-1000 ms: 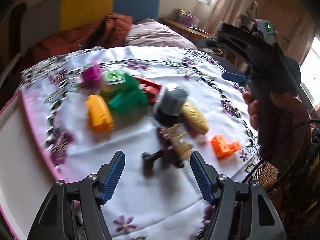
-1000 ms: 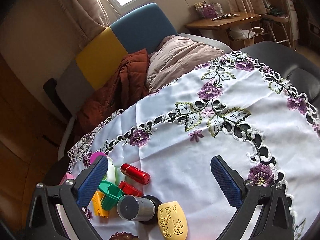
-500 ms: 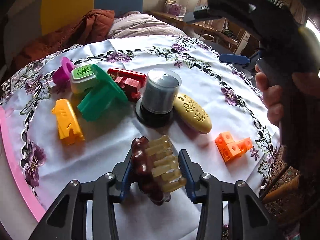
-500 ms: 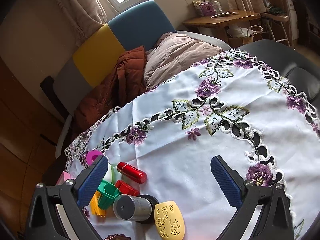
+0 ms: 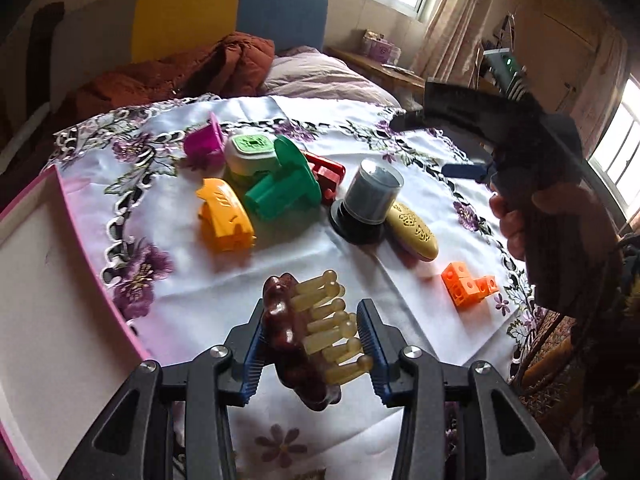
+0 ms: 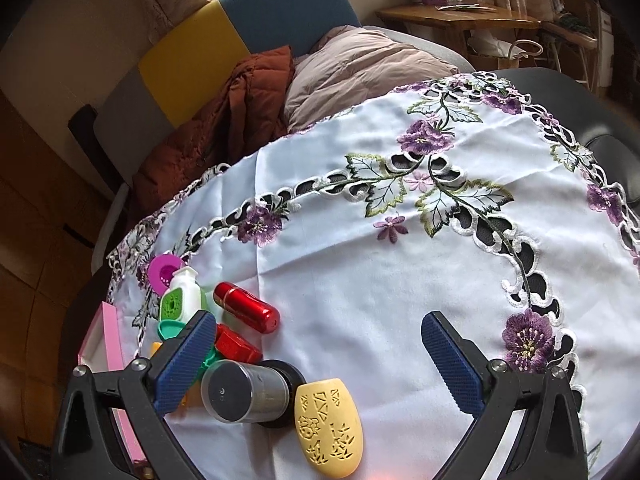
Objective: Organize rigid objects
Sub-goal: 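Carry the comb piece to the tray with the left gripper while the right gripper grasps the orange block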
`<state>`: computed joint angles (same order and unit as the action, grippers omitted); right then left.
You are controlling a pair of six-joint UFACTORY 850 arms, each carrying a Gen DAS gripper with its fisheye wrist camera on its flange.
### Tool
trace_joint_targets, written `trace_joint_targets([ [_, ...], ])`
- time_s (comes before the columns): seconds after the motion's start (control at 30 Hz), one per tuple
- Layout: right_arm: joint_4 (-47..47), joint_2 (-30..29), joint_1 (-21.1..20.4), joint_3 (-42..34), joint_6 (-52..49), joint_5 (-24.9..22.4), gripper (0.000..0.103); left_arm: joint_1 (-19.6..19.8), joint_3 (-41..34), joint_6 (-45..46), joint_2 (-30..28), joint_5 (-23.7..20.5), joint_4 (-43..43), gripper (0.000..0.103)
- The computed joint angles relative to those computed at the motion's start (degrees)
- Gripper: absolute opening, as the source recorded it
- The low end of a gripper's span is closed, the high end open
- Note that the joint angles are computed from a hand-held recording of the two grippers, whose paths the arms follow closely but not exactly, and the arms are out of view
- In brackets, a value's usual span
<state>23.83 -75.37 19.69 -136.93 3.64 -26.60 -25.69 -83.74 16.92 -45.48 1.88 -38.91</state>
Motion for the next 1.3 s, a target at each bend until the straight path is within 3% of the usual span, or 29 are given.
trace_joint_targets([
  [0.1,-1.7,-0.7,0.2,-1.2,1.2,-0.9,0.103,0.3,3.0,-11.3,2.3,2.3,10.4,0.043],
  [0.3,1.8,0.4,0.6,0.5,-3.9,0.3,0.103,1.4,8.9,-15.5,6.5,6.7,12.0,0.043],
  [0.37,2.4,-2.2,0.6,-3.9,-3.8,-4.9,0.103,1.8,10.6,-16.8,7.8,7.8,12.4,0.043],
  [0.43,-3.7,-4.7,1.3,-8.5,1.3,-11.4,0.103,2.2,12.1,-17.5,8.9,8.7,12.3,0.043],
  [0.63,-11.2,2.8,2.8,2.5,0.6,-14.8,0.103,3.7,16.7,-26.4,11.6,11.9,18.8,0.043],
  [0.77,-17.4,4.6,3.6,4.1,-1.4,-20.7,0.101,4.3,18.7,-30.7,12.9,13.7,21.8,0.043],
  [1.0,-23.1,1.0,3.5,0.2,-1.3,-32.2,0.077,5.4,21.4,-31.9,14.5,15.6,21.8,0.043],
  [1.07,-22.7,0.6,3.5,-0.3,-2.8,-32.7,0.061,6.2,21.8,-32.4,14.7,15.5,21.5,0.043],
  [1.13,-25.3,-0.9,4.0,-2.5,-3.3,-35.3,0.030,7.4,22.5,-34.3,15.2,15.5,21.8,0.043],
  [1.2,-26.1,-1.4,4.1,-3.1,-3.9,-35.9,0.021,8.7,23.2,-33.5,15.5,15.6,19.8,0.043],
  [1.3,-26.3,-0.1,4.1,-1.0,-5.1,-34.2,0.020,10.9,23.9,-32.4,15.6,15.4,17.2,0.043],
])
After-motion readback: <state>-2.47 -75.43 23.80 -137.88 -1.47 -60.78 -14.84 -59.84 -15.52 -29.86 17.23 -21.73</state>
